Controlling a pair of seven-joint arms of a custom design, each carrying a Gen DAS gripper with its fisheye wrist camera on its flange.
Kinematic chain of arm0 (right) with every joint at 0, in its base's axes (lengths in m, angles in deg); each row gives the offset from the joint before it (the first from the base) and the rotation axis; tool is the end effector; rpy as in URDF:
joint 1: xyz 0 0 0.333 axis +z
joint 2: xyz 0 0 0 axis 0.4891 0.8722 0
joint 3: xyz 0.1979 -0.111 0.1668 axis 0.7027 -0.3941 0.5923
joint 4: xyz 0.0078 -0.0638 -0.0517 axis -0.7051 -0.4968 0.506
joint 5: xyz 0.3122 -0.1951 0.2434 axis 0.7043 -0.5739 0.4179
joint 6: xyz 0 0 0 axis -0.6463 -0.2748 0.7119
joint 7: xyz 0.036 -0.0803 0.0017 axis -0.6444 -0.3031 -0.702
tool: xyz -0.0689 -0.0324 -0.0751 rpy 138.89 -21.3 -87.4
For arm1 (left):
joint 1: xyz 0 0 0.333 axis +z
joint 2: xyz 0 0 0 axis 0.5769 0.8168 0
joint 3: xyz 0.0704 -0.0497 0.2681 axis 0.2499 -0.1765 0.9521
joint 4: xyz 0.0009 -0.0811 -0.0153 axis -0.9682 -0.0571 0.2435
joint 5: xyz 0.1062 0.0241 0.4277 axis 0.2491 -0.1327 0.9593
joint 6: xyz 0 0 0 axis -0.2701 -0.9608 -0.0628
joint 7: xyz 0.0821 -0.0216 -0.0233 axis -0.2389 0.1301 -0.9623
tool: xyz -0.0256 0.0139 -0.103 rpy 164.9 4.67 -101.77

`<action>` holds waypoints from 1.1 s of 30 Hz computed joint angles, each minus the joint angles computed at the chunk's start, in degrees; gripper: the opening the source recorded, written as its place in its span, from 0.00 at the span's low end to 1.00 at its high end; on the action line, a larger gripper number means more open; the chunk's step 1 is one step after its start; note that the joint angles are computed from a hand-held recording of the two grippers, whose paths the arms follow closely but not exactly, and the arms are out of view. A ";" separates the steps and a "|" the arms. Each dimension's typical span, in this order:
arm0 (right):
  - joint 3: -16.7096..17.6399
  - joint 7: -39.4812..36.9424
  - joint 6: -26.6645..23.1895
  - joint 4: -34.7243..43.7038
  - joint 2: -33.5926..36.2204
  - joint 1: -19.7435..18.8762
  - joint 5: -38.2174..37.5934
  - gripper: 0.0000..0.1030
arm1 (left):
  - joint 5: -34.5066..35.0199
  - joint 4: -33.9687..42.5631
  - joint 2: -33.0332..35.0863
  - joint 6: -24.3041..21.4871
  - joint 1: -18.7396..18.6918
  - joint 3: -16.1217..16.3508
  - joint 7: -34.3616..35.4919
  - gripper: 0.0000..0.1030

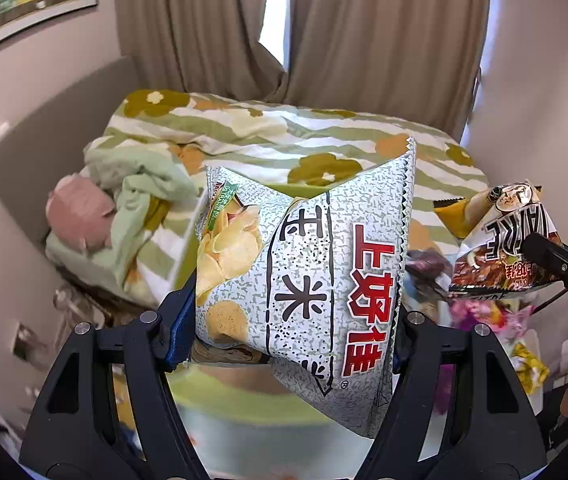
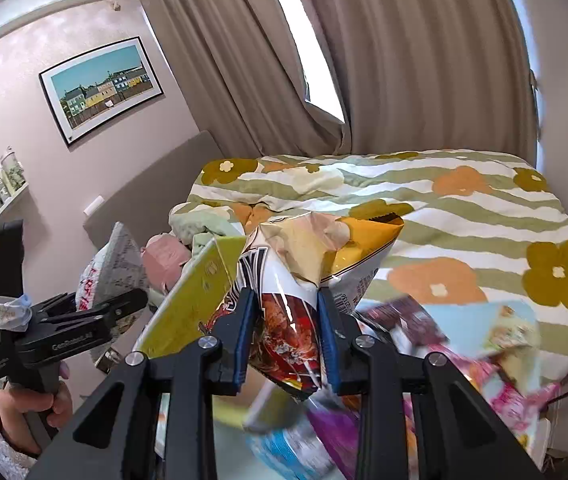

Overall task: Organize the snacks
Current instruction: 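Carry both bags over the box and release them inside with both tools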

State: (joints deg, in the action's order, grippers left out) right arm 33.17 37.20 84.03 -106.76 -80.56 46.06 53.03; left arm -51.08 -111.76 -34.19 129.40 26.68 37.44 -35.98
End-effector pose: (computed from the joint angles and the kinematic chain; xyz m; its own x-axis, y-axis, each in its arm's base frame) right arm 0.5150 0.0934 0.6570 0.4192 -0.8409 -0.3424 -0.6672 -0.0296 -0.7443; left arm 0.5224 -0.2405 0.6513 0.1149 -0.9933 0.0121 -0.7212 -0.0918 -0.6866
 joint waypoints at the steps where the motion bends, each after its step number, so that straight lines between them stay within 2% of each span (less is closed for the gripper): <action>1: 1.05 1.50 0.60 1.97 2.30 0.20 -0.42 0.27 | -0.77 1.16 1.42 0.02 0.08 0.71 1.72 0.66; 3: 2.43 3.68 1.13 4.82 5.53 0.25 -1.56 0.27 | -3.39 4.43 5.56 0.33 0.40 2.58 6.27 0.66; 9: 6.26 12.33 2.04 13.76 16.04 -0.35 -6.79 0.27 | -6.04 15.95 18.48 -1.95 0.79 4.55 14.30 0.66; 14: 7.96 18.03 1.55 17.16 19.99 -1.07 -12.51 0.27 | -7.27 25.41 28.32 -4.38 0.02 5.69 19.32 0.68; 15: 8.17 18.99 1.44 17.48 20.39 -1.16 -13.55 0.27 | -7.05 27.26 30.18 -5.23 -0.36 5.89 20.04 0.73; 17: 8.49 20.93 0.99 18.29 21.14 -1.28 -15.44 0.27 | -7.04 29.72 32.59 -6.02 -0.79 6.37 21.12 0.88; 18: 8.60 21.80 0.91 18.47 21.34 -1.36 -16.37 0.27 | -7.39 29.61 32.66 -5.86 -0.92 6.48 21.34 0.97; 19: 8.69 22.71 0.58 18.95 21.75 -1.44 -17.33 0.27 | -8.00 29.76 32.94 -5.59 -0.84 6.60 21.74 0.99; 25: 8.80 24.09 -1.27 20.85 23.63 -1.54 -18.80 0.27 | -9.19 29.00 32.21 -6.86 -0.57 7.22 23.28 0.99; 33: 9.39 21.23 -3.31 25.93 28.01 -1.30 -17.57 0.27 | -11.10 19.21 23.18 -5.21 1.66 7.37 23.10 0.99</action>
State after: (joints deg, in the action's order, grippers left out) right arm 42.57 58.42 80.72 -80.84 -52.55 44.75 35.46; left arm -62.18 -92.56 -11.01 124.19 28.34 44.82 -12.87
